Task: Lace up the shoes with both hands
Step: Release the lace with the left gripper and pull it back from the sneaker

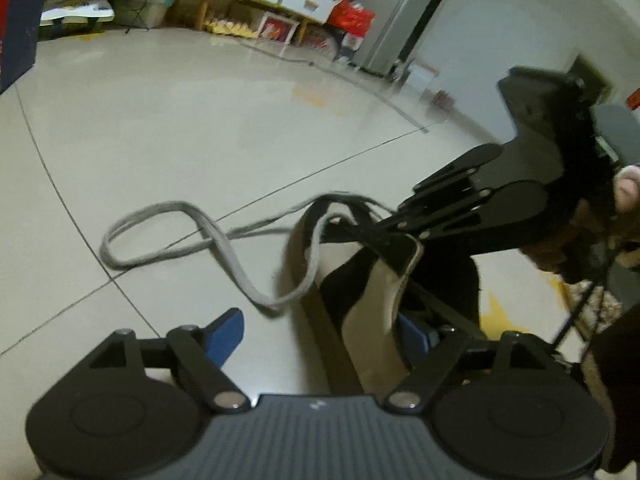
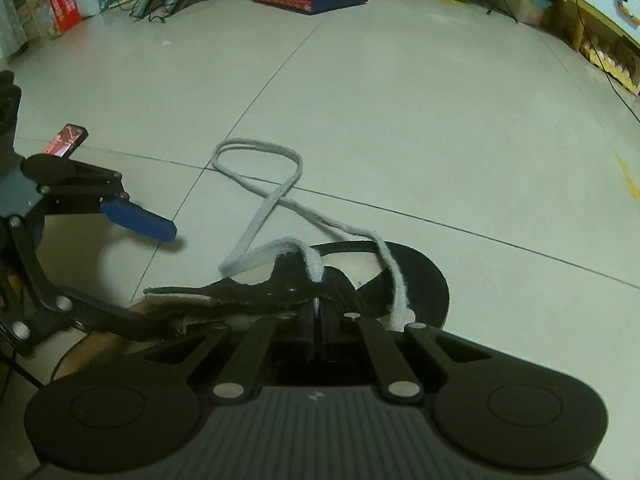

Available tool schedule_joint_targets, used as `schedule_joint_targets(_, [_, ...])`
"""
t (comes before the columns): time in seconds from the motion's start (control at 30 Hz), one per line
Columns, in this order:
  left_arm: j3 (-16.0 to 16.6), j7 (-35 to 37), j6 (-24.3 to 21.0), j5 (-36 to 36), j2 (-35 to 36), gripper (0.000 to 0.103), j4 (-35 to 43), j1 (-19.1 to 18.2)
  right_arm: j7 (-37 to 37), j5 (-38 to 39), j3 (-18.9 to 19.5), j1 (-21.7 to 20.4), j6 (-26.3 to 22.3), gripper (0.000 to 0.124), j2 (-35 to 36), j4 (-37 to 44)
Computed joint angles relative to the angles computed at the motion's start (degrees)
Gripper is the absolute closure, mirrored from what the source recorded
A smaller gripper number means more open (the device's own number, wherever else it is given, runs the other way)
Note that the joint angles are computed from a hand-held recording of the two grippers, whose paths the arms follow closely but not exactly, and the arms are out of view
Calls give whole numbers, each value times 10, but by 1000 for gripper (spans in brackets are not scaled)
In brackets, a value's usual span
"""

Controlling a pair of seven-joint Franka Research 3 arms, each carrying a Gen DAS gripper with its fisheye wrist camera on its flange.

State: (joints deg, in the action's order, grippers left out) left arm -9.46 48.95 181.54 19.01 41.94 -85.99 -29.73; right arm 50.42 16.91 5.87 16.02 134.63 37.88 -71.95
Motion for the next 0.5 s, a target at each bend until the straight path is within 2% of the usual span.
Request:
schedule_joint_targets(0.03, [-8,4,16,4,-7,20,-17,10,2,0,-1,0,-4,122,2,5])
schedule_joint_targets(0.07, [-1,19,32,-14,-16,20,-34,6,5,2,0,-1,-6,122,2,6])
schedule_joint_targets(0.17, [97,-27,50,-3,-44,17,-69,-66,-10,10,6,-5,8,122,-7,-15])
schedule_joint_targets(0.23, [183,-64,43,-23,-42,17,-73,-135,-16,15,7,-7,12,122,-12,-22])
schedule_joint_targets(0.27, [223,-85,30,-28,-37,17,-70,-168,-16,19,8,-9,11,122,-13,-23])
schedule_joint_targets(0.37, [287,-115,-46,-2,-3,13,-15,-215,-12,30,9,-12,5,121,-15,-23])
schedule_joint_targets(0.43, [300,-122,-107,19,27,10,37,-227,-9,31,8,-11,1,121,-12,-18])
schedule_joint_targets(0.5, [291,-111,-138,41,47,8,72,-221,0,27,5,-6,0,121,-9,-14])
